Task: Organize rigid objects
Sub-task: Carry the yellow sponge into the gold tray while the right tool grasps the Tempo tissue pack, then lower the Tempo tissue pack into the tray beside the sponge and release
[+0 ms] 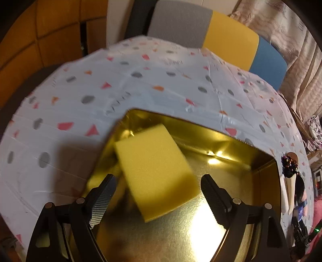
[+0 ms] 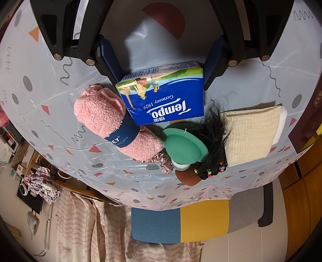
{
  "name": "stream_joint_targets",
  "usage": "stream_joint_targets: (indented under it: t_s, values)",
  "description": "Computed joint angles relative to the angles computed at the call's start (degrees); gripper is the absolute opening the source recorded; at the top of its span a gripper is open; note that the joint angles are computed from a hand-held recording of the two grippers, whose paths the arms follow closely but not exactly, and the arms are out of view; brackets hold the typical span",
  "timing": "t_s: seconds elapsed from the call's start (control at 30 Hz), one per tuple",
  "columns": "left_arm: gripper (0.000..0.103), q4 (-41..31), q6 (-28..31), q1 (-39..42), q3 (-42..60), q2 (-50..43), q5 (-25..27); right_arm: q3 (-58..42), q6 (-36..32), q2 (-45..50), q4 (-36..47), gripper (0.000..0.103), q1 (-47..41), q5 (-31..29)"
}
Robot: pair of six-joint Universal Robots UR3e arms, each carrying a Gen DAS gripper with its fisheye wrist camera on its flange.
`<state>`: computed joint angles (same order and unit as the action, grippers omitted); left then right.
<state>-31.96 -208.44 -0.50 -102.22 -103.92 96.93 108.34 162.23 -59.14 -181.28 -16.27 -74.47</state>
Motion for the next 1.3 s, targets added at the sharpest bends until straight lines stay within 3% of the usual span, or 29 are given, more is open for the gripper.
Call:
stream_joint_targets:
  t_s: [0.17,0.57,0.9,1.1,1.3]
  values:
    - [0.087,1.2,-0.9,0.6,-3.0,3.4,-0.4,-0.1,0.0,0.0,0.0,0.077,0.0,0.0]
    - [0.087,14.9,-5.4,-5.1,-17.2,11.5,-7.6,0.7,1.3,-1.7,0.9,0.076,0.8,-1.8]
    - [0.087,21.3,-7.2,-10.9,-20.9,10.1,-7.5,8.0,-0.5,-13.4,2.9,0.076,5.2,7.0]
    - [0.087,23.3,-7.8,-10.7,-25.0,13.2,-7.4,0.6,0.8,-14.1,9.9,0.076,14.2,9.7]
    - [0.087,22.8,-8.4,-9.6,-27.9,17.1,-6.4,-15.9,0.9,-7.9,20.4,0.076,26.1,10.5]
